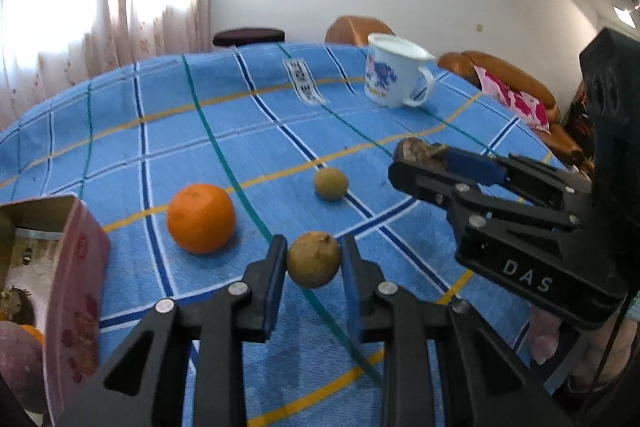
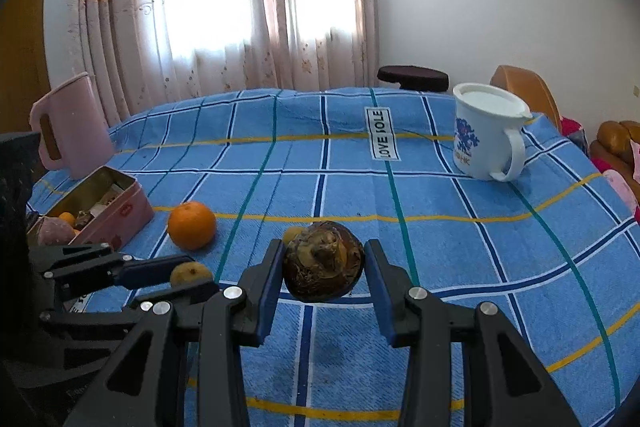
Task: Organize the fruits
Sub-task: 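Carry the yellow-brown fruit with the left tool over the tin box while the right tool carries the brown fruit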
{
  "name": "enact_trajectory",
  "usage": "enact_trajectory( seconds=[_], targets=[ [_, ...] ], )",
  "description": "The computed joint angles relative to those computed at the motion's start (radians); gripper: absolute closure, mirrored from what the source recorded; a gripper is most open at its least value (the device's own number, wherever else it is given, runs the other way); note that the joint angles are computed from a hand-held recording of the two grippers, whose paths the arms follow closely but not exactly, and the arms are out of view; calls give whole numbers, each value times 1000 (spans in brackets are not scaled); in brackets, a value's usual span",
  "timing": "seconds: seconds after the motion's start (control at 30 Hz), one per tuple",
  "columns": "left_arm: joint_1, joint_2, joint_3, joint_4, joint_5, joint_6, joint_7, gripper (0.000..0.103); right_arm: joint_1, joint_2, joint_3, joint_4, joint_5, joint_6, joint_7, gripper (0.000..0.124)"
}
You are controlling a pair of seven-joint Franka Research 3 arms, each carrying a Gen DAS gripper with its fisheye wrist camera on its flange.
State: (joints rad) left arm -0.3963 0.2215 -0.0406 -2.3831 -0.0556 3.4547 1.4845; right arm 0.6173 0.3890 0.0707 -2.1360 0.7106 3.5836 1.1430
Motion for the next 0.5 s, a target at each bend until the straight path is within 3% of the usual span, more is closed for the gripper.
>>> enact_trajectory(
  seconds=[0.07, 0.17, 0.5],
  targets=[
    [-88, -1, 65, -5, -94, 30, 70, 75, -23, -2, 21, -11, -39, 16, 22, 82],
    [-134, -3, 83, -16, -204, 76, 158, 75, -46, -5, 43, -27, -88, 43, 54, 82],
    [-80, -1, -8, -33, -348, 188, 262, 75, -85, -11, 73, -68, -196, 113, 129, 82]
  ],
)
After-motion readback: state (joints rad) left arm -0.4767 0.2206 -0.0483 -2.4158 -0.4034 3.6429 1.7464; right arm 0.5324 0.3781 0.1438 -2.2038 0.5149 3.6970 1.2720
